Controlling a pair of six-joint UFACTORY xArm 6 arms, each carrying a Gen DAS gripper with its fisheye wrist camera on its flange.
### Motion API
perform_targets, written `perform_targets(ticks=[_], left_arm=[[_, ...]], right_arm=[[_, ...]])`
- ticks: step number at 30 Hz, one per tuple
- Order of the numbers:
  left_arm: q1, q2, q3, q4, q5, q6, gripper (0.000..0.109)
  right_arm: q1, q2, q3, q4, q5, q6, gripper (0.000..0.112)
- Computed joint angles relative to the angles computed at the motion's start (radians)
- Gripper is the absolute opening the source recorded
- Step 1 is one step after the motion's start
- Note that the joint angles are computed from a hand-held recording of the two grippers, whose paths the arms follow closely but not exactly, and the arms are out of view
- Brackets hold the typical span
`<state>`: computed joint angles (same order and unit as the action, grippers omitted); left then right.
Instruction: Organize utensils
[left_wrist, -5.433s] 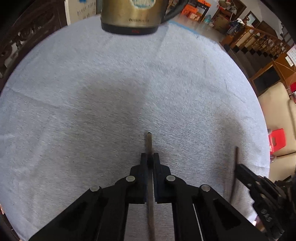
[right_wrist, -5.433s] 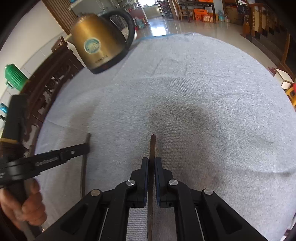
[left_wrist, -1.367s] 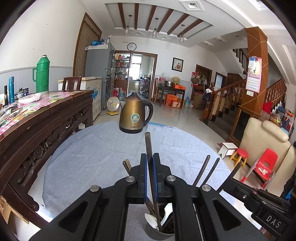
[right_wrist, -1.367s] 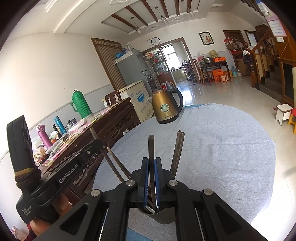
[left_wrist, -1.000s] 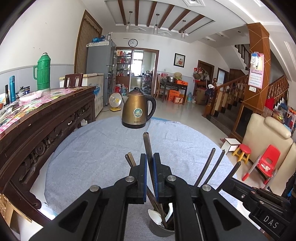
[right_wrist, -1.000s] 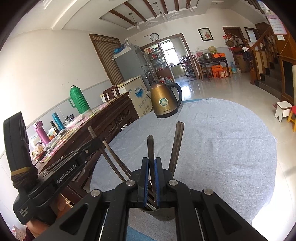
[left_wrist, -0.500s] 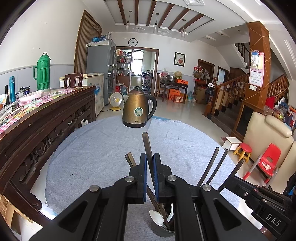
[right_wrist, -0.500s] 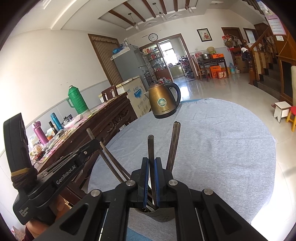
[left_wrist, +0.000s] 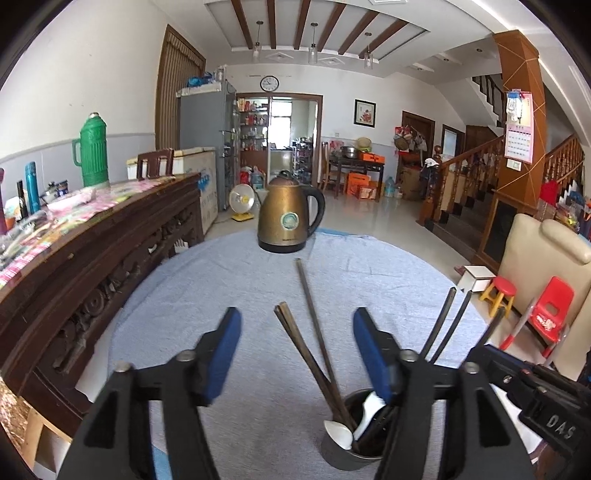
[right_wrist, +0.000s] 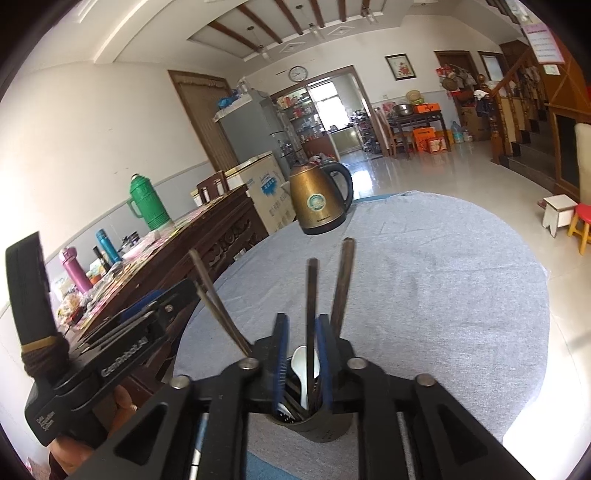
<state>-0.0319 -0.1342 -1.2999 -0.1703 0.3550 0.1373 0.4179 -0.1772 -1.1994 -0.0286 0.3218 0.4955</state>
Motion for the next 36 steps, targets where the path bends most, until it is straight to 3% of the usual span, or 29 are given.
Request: perform_targets(ticks=[2,3,9,13,17,25,36], left_arm=[[0.001,-0.002,0.001,0.02,0.002,-0.015,0.067],[0.005,0.0,0.0,0.022,0.008,-0.016,0.067],[0.021,0.012,-0.015,0.071,0.043,-0.07,0.067],[0.029,0.009,-0.017,0.144,0.063,-0.133,0.076],[0.033,0.001,-0.016,0.193,0.082,-0.171,0.077],[0.036,-0.027,-0.001,0.387,0.109,-0.299,0.086],[0.065,-0.123,0.068,0.494,0.132,-0.367,0.087]], right_arm=[[-0.007,-0.007,0.012,-0.011,-0.011,0.031,0.047],[-0.011,-0.012,0.019,-0.026,-0.021,0.051,0.049],[-0.024,-0.025,0.028,-0.08,-0.032,0.104,0.049],[-0.022,-0.033,0.027,-0.077,-0.024,0.096,0.049],[-0.015,-0.038,0.022,-0.077,-0.008,0.089,0.049],[0.008,-0.043,0.004,-0.076,0.055,0.067,0.059],[0.032,-0.081,0.028,-0.129,0.179,0.114,0.062]])
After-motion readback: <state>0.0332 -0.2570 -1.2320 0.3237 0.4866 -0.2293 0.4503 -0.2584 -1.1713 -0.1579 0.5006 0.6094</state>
